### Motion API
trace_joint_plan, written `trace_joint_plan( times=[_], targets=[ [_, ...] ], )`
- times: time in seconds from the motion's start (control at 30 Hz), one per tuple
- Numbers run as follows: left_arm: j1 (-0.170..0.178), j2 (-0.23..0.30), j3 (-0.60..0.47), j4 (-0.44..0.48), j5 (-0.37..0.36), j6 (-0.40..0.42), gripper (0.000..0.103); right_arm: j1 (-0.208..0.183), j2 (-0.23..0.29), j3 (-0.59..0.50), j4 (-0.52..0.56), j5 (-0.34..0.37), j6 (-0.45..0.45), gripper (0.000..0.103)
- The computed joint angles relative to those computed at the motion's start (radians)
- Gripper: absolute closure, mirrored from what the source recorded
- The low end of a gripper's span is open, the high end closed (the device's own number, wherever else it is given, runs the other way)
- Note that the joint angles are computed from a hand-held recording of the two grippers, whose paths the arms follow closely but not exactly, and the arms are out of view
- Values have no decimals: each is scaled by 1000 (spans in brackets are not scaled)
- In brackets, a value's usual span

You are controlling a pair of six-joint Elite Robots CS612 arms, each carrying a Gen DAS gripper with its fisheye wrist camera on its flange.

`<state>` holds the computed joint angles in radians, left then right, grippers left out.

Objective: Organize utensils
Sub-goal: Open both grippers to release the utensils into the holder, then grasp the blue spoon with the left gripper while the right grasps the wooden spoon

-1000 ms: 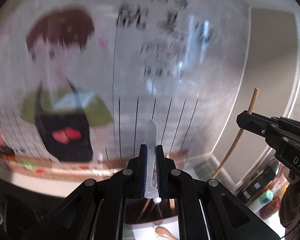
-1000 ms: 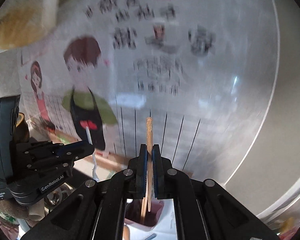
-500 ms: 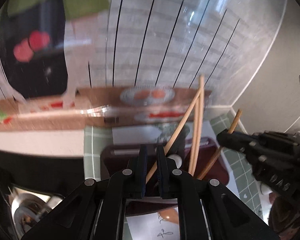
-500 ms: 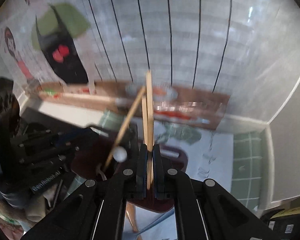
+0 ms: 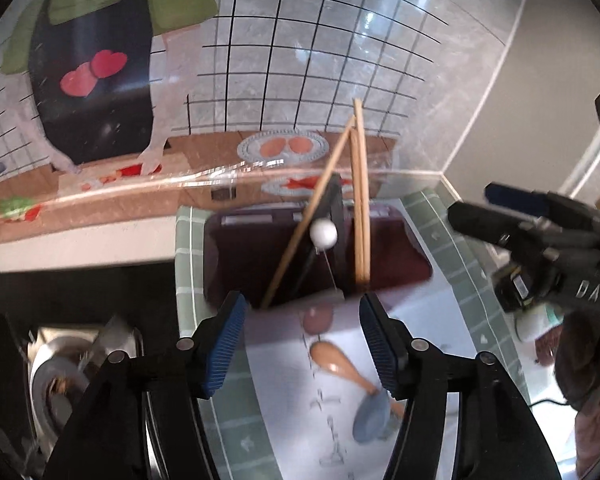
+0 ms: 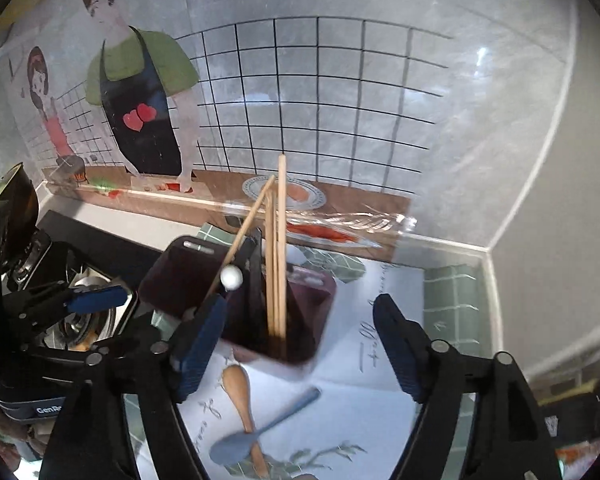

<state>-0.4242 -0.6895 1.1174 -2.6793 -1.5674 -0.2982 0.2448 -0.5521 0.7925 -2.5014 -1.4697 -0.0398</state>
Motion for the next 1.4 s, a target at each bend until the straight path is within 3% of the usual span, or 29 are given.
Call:
trace_joint_plan(
  times=[0.27,0.43,0.57,0.7,0.97,1.13,1.2,1.4],
  targets=[
    [-29,-50,117,-13,-40,64,41,1,-113,241,-120,-50,-19,16],
    [-48,-41,142,18,-91,84,41,-2,-152,350,-158,-70,-18,10],
    [-66,-22,142,41,-100,68,41,2,-171,421,-188,-141,-28,8],
    [-83,-3,121,68,-90,71,41,-15,-192,487,-204,-110,-6,8],
    [-84,56,22,134,-66,-23,46,-38,-212,565,-222,-108,42,9],
    [-92,77,-14,182,-33,-39,62,-44,-214,591,-227,-110,23,9],
    [-95,75,-10,188,-13,-43,72,-48,-211,588,-216,-97,23,9],
    [-83,27,88,107,-26,-99,73,-43,-192,554,-206,-63,-11,9]
  ],
)
